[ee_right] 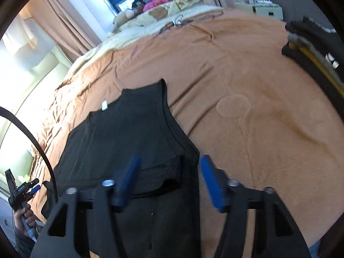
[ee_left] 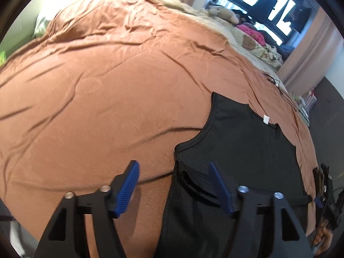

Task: Fold small clothes
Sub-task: 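Open both grippers to release the folded hem onto the shirt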

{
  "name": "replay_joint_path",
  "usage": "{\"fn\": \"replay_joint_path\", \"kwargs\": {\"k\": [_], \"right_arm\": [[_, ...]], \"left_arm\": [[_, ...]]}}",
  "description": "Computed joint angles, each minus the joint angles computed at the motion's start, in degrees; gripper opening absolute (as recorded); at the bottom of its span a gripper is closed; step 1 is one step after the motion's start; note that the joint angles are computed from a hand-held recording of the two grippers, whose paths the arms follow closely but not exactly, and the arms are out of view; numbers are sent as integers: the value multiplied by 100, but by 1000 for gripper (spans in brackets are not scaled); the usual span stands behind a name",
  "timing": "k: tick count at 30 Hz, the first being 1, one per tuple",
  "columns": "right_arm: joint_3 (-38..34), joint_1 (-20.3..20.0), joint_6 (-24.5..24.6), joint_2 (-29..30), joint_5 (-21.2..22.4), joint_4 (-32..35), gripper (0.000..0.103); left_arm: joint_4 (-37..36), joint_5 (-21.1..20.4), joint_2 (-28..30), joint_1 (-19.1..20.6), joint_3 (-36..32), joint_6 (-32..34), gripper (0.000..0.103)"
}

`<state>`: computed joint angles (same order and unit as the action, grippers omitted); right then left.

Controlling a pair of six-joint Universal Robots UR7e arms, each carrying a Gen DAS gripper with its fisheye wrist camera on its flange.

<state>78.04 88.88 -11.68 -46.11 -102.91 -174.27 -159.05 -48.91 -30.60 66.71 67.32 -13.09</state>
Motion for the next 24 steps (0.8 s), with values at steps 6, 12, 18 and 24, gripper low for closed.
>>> {"fn": "replay_joint_path", "kwargs": {"k": [6, 12, 18, 24], "right_arm": [[339, 47, -353, -198, -167, -50, 60], [416, 198, -854, -231, -739, 164, 63], [275, 340, -1155, -126, -1131, 454, 71], [-168, 447, -1423, 208, -1680, 741, 71]], "left_arm": [[241, 119, -111, -91, 162, 563, 78], [734, 279, -98, -142, 197, 877, 78], [1109, 539, 19, -145, 106, 978, 78], [1587, 869, 249, -122, -241, 1052, 73]]}}
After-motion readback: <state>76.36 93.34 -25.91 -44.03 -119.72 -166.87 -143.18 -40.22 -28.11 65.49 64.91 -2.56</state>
